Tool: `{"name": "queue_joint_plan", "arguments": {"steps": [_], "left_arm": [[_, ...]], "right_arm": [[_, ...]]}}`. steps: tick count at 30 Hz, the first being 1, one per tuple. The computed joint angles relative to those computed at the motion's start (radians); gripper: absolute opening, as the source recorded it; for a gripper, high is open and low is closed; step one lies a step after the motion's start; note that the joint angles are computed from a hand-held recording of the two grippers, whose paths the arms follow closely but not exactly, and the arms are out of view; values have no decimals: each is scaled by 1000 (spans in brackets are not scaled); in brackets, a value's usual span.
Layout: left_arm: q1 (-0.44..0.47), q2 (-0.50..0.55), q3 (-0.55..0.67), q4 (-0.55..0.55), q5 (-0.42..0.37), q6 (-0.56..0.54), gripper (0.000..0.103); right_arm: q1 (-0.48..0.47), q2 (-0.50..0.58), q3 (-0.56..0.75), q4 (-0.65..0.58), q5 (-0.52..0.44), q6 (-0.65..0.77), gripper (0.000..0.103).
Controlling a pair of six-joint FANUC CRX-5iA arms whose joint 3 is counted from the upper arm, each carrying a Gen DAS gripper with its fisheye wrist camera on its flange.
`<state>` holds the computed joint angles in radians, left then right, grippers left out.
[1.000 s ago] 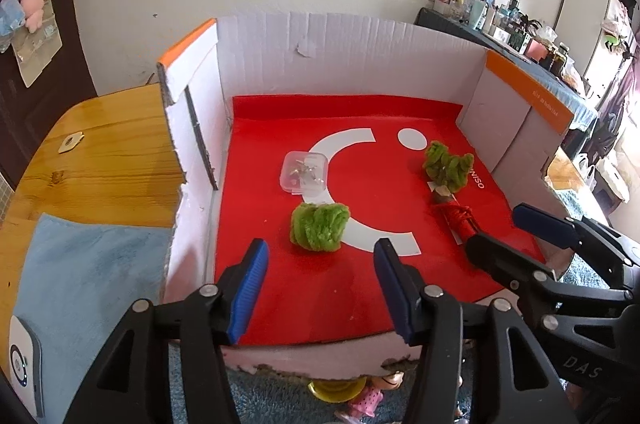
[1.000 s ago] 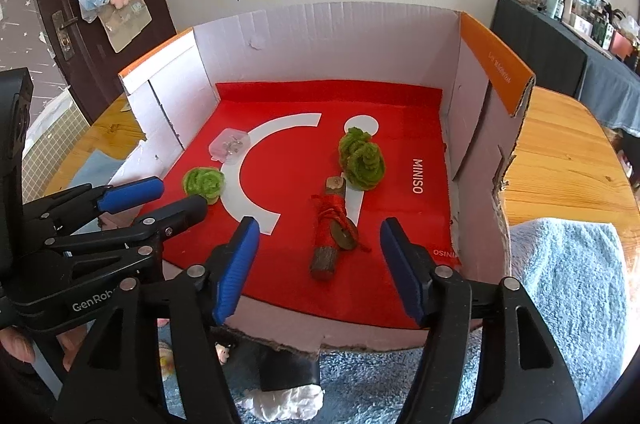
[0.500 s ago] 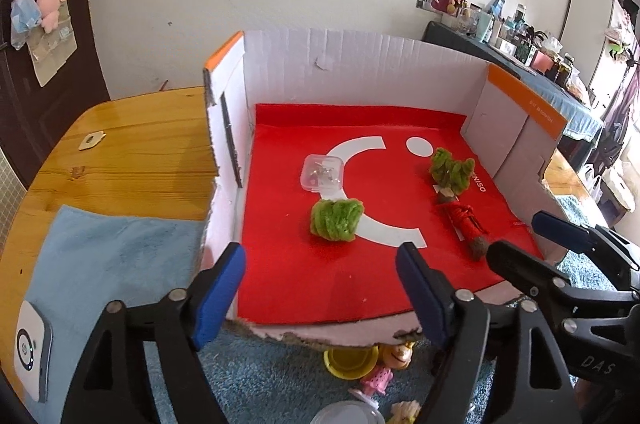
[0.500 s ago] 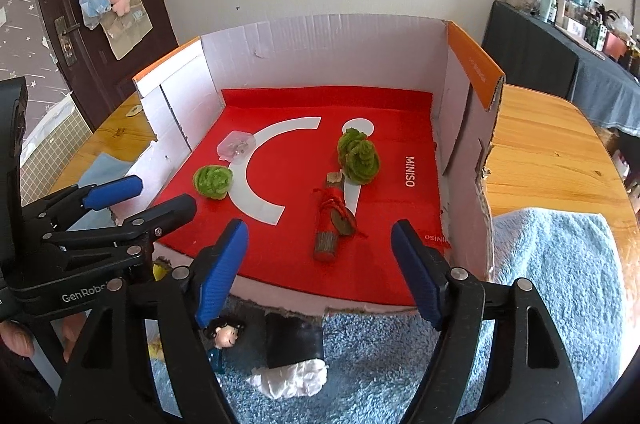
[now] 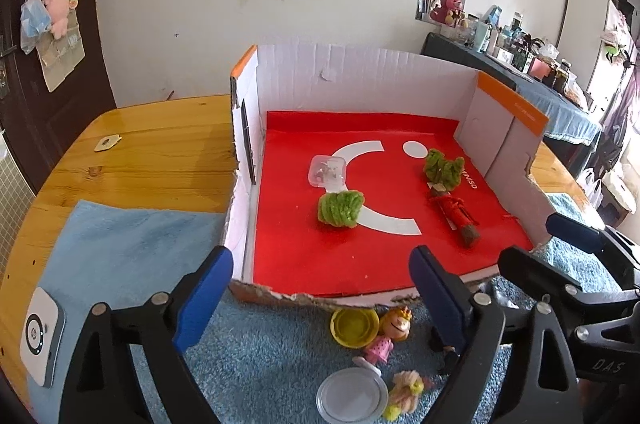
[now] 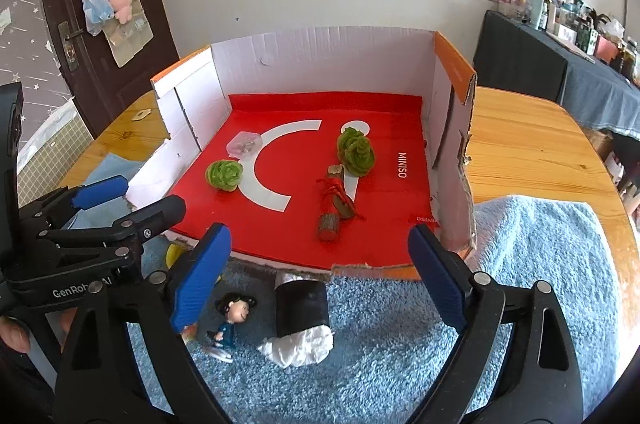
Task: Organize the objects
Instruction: 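Withdraw both grippers from the box toward the toys on the blue towel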
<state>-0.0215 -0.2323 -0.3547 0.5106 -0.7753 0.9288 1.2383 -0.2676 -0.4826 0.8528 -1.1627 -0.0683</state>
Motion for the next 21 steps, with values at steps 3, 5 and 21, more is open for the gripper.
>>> {"name": "queue_joint_plan", "arguments": {"steps": [3,5,21], "left_arm": [[7,-19,-19,14,8,-9,96],[15,-28,-27,22,4,-11,97],[46,-79,-91,47,-1,-39,101]], "right_arm": [[15,-3,-6,12,-16,-16,93],[24,-7,-10,13,-21,-25,94],[105,-25,-45,17,-74,-91,94]]}}
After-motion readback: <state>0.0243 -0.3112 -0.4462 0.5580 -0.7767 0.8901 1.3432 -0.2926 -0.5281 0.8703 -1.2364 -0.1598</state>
